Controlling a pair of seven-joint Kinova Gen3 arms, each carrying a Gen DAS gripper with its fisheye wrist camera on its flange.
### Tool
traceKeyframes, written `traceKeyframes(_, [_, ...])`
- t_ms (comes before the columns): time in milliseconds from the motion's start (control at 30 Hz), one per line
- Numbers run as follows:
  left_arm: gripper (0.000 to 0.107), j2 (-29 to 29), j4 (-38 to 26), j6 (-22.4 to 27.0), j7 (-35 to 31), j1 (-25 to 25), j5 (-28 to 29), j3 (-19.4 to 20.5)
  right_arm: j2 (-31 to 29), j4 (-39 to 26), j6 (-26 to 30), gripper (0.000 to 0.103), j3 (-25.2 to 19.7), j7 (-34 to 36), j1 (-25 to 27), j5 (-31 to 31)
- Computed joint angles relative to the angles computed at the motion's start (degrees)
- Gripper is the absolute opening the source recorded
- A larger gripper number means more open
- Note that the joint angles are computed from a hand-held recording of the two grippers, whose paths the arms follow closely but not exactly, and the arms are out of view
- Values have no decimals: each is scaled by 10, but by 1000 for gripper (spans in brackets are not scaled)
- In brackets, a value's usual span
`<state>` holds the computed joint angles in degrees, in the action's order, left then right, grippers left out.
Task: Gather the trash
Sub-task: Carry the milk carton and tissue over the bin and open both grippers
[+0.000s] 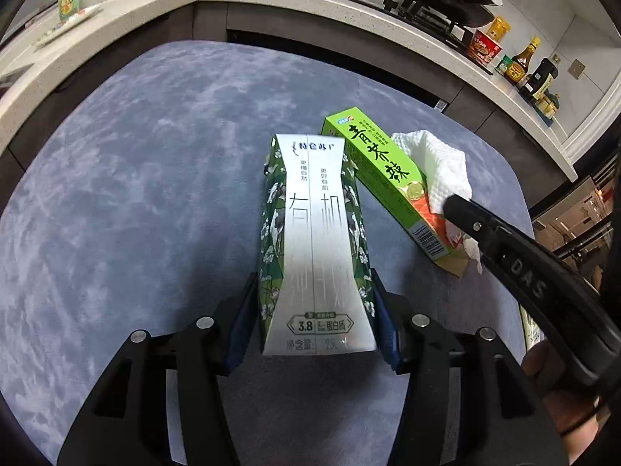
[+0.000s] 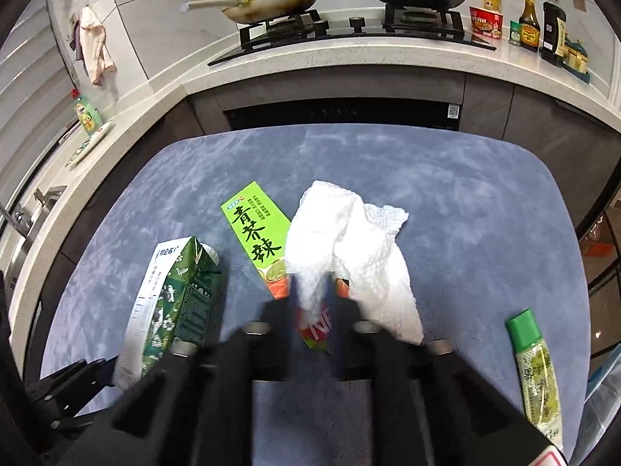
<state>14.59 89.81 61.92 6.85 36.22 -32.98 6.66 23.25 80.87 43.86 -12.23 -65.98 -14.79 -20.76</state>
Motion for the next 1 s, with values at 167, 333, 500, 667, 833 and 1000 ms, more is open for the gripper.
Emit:
traceKeyframes(167, [50,-9,-1,9,4,7,-6,5,-31,27,-17,3,-14,34,35,-44])
traceKeyframes(333, [49,-11,-19,32,8,25,-22,15,-78,56,-12,3,-17,97,84,-122])
traceKeyframes(500, [49,-6,-47,53,5,49,-37,25,-125,86,20,3,9,167,129,-211])
traceKeyframes(667, [48,7,-88,85,-1,88,-57,32,-171,115,63,3,61,227,163,-282])
traceKeyframes(833, [48,29,-144,117,-22,129,-70,33,-203,132,105,3,113,271,190,-327])
traceKeyframes(1000, [48,68,-215,125,-70,164,-68,26,-233,150,110,3,161,307,216,-345])
